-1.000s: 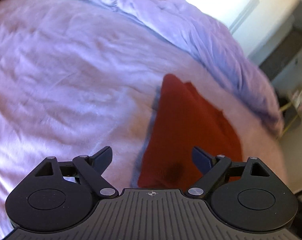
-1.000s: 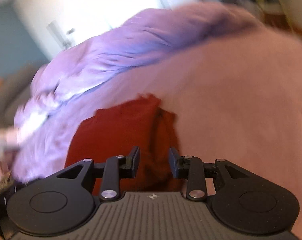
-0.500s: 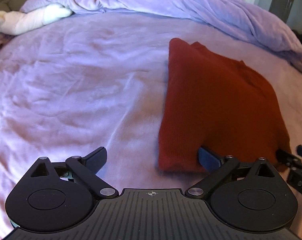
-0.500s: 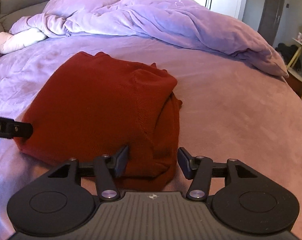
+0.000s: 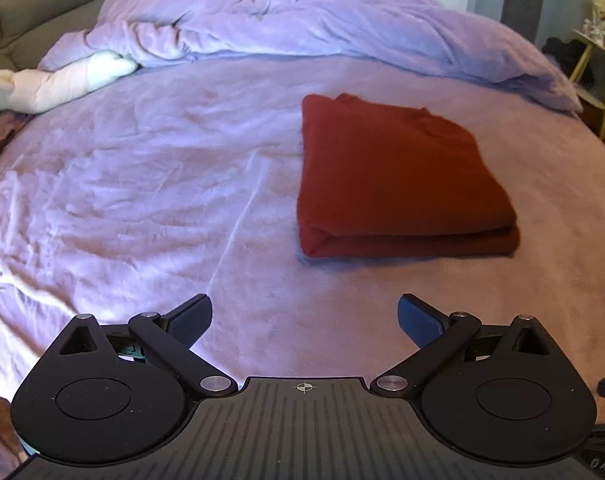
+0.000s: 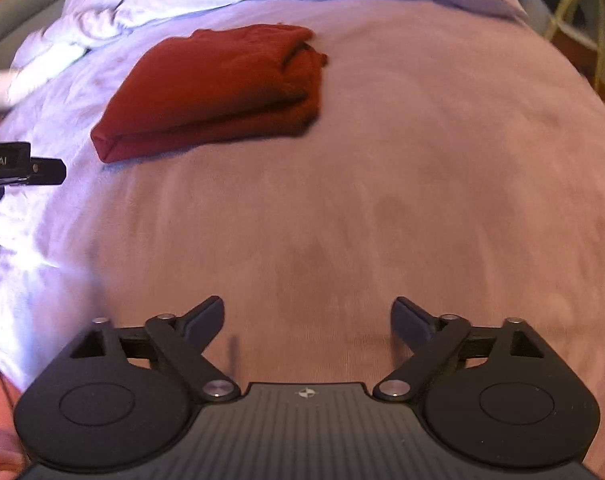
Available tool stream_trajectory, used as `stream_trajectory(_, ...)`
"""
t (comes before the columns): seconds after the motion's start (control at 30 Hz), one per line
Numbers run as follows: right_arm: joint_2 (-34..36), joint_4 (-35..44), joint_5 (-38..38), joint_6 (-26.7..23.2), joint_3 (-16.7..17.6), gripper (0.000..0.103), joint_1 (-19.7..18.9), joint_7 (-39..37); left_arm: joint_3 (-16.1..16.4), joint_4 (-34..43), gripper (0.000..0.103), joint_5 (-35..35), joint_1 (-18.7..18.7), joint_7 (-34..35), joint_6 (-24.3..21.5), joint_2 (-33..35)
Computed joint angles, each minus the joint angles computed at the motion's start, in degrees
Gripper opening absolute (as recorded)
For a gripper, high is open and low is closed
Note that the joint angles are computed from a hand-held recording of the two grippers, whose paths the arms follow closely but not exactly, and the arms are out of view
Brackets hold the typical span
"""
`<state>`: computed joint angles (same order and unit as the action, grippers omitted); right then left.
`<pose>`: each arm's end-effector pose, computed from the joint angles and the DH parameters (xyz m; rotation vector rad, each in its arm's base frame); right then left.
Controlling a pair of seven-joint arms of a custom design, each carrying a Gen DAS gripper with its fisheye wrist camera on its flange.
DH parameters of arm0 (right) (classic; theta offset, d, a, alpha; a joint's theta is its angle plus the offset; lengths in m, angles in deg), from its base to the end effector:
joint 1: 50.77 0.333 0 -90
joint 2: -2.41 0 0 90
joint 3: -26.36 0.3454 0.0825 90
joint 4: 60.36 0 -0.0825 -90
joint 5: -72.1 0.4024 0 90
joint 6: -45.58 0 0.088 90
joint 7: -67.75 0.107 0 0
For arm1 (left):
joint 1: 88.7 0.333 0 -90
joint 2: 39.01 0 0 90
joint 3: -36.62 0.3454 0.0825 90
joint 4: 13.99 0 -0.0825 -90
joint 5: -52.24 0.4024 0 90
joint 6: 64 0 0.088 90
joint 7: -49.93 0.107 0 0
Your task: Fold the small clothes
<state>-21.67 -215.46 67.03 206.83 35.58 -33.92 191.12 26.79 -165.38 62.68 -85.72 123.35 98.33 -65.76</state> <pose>0.3774 0.1900 0.4293 -1.8299 1.9188 -0.3392 0.4273 -0.0645 0.4824 -1.8238 1.8118 -0.5778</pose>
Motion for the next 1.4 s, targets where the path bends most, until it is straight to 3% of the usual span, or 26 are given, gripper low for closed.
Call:
stream_trajectory(0.13, -3.0, 0.9, -0.7, -3.2, 1.0, 0.099, -1.1, 2.2, -0.9, -0.6, 0.103, 1.1, 0.4, -0.3, 0.1, -1.6)
stream_trajectory(0.3, -3.5, 2.9, -4.9, -3.1, 3.1, 0.099, -2.7, 3.8, 0.0, -0.7, 0.103, 0.3, -0.6, 0.7, -0.1, -2.3)
stream_trajectory(0.4, -2.5, 5.2, -5.3, -5.7, 3.1, 0.099, -2.0, 4.1, -0.8, -0.6, 0.103, 1.2, 0.2, 0.6, 0.0, -2.4)
stream_trajectory(0.53, -2.6, 5.8, -5.1, -5.2, 2.5, 0.099, -0.9, 3.8, -1.4, 0.0, 0.103, 2.1, 0.6, 0.5, -1.3, -2.5)
stream_trajectory(0.63, -1.3, 8.3, -4.4, -8.8, 2.0, 0.099, 0.0, 3.2, -1.8, 1.2, 0.103, 2.4, 0.6, -0.3, -4.0, -2.1)
stream_trajectory(0.73, 0.0, 10.2, -3.3, -10.4, 1.1, 0.099, 1.0, 1.7, -0.5, 2.1, 0.103, 1.6, -0.6, 0.3, -5.4, -1.5)
stream_trajectory(0.9, 2.7, 14.7, -6.3, -14.5, 2.4, 0.099, 0.1, 1.9, 1.8, 2.4, 0.103, -1.4, -2.5, 2.4, -5.2, -1.1)
stream_trajectory(1.4, 8.4, 21.6, -10.4, -17.4, 1.9, 0.099, 1.9, 4.0, 2.0, 4.4, 0.103, -2.8, -1.2, 3.2, -7.5, 1.3)
